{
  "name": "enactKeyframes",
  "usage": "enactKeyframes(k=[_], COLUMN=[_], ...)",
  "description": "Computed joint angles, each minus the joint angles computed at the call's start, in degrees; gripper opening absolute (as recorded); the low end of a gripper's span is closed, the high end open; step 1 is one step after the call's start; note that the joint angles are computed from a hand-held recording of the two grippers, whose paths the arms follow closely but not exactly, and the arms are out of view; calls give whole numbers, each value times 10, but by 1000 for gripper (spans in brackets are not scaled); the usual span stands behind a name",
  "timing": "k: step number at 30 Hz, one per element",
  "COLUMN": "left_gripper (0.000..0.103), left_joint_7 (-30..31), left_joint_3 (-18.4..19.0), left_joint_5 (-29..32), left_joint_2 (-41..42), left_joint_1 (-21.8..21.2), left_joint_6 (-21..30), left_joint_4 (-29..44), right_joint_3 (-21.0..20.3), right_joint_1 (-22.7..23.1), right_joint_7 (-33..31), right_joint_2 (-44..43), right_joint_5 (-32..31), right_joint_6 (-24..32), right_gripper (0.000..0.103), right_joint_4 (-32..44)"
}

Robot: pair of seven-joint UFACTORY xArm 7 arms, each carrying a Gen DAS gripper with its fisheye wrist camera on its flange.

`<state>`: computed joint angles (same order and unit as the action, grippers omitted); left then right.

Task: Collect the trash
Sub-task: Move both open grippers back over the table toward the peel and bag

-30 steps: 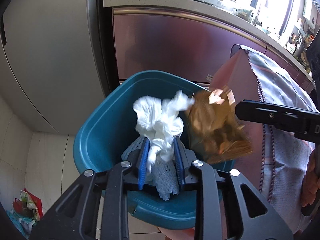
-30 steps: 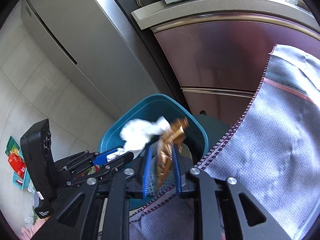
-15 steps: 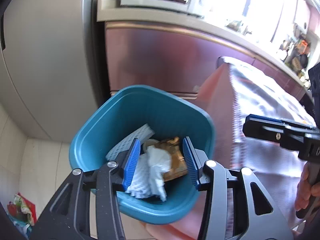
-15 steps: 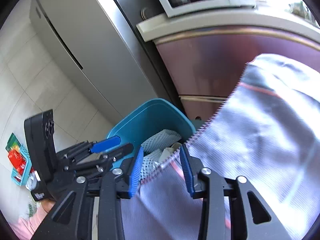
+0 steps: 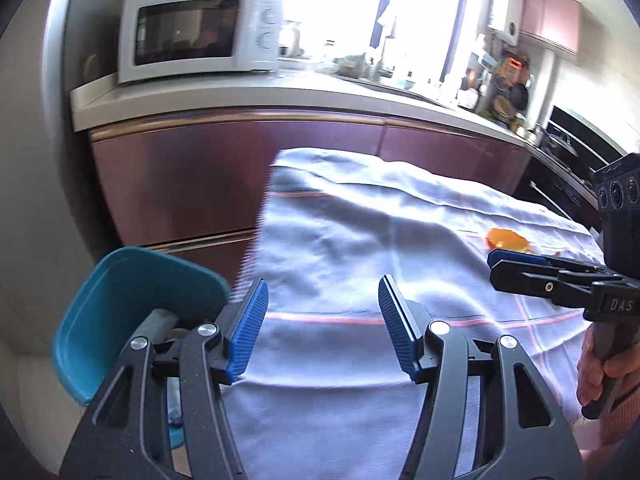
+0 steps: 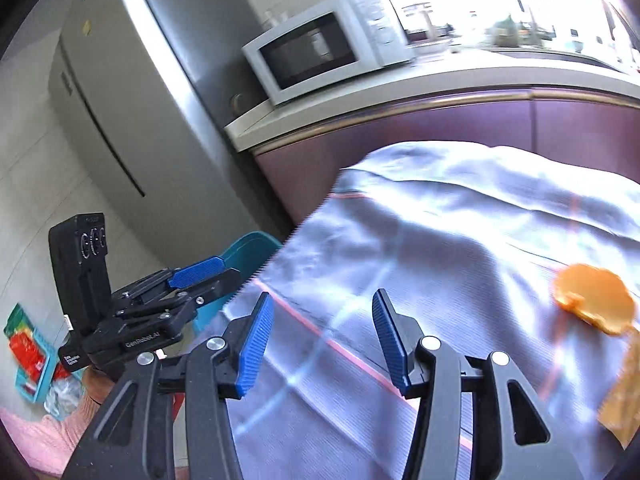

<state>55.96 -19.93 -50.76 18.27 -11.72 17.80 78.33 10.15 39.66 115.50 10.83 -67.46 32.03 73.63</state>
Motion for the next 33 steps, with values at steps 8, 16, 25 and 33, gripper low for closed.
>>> enactKeyframes(k=[8,16,25,33], left_gripper=[58,58,57,56], left_joint_7=[-38,-83,-184,-242], left_joint_3=[-17,-20,-7,0], left_joint_5=[54,133,259,337], left_joint_2=[0,30,96,159], left_joint_1=[-55,-96,-144,-187], left_joint_6=[-15,-15,22,59], left_joint_4=[-3,26,108,196], right_joint_3=[50,118,179,206], right_joint_1=[-17,-52,-79,-110], right_joint_7=[95,148,159,160], right_joint_2=[-114,-215,-320,-389], right_joint_5=[-4,41,145,212], right_joint_6=[65,129,201,186], right_gripper=[50,50,50,52], right_joint_4=[-140,-241,-323,-389])
